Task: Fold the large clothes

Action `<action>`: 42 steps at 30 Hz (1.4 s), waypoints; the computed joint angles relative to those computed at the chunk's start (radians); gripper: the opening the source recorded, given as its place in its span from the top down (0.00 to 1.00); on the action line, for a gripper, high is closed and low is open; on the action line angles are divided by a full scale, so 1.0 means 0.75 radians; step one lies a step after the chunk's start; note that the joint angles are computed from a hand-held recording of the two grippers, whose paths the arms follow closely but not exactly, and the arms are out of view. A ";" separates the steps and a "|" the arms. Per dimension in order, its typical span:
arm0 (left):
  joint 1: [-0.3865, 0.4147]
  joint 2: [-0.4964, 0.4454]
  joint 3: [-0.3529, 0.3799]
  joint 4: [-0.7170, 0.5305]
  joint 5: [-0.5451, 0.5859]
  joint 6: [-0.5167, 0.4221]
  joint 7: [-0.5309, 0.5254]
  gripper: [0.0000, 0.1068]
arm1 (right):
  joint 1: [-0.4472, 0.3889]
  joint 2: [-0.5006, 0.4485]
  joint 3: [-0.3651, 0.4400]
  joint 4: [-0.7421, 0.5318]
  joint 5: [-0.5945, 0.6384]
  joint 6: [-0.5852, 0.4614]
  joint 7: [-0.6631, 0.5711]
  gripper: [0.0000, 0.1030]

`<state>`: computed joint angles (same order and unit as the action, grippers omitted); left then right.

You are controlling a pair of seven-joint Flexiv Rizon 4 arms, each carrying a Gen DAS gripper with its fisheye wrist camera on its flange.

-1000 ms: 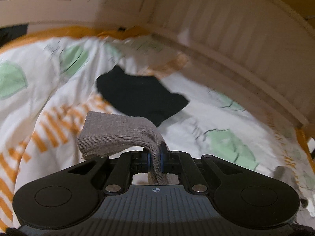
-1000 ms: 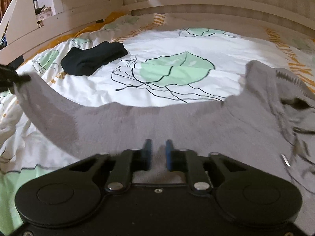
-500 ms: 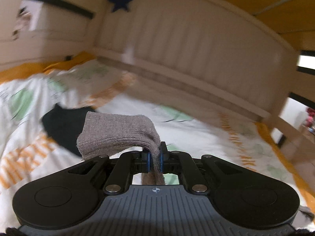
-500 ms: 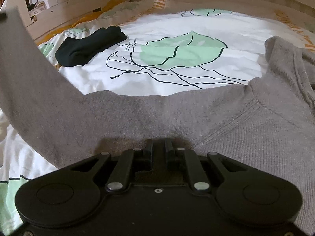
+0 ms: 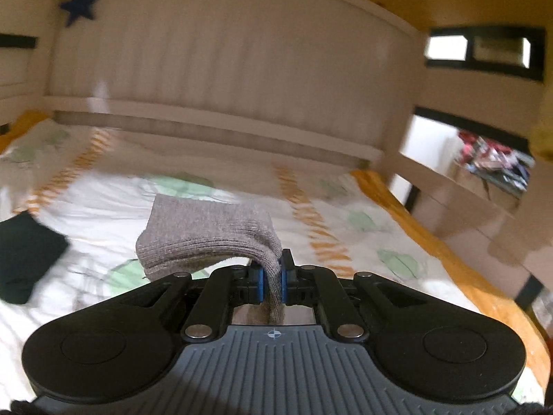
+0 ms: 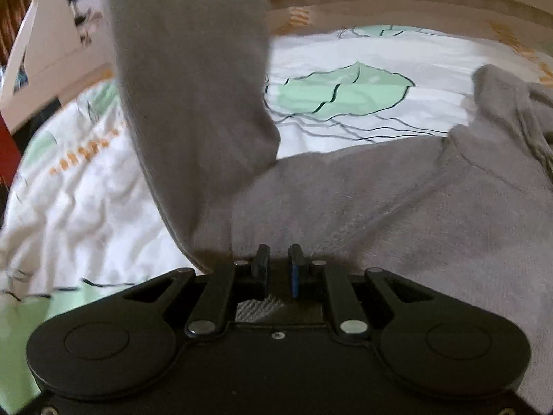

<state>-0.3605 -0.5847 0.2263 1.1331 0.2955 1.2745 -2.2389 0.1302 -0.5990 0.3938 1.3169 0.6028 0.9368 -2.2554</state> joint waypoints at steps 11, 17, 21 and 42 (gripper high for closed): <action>-0.050 -0.490 -0.176 -0.550 -0.189 -0.294 0.206 0.74 | -0.212 0.076 -0.158 0.013 0.031 -0.228 0.325 0.73; -0.055 -0.597 -0.264 -0.652 -0.318 -0.491 0.390 0.39 | -0.263 0.096 -0.190 0.031 0.024 -0.225 0.375 0.67; -0.046 -0.500 -0.302 -0.483 -0.340 -0.344 0.490 0.24 | -0.284 0.100 -0.182 0.036 0.034 -0.224 0.341 0.59; -0.124 -0.084 0.080 0.301 -0.194 -0.031 0.079 0.10 | -0.276 0.112 -0.220 0.022 0.017 -0.172 0.305 0.32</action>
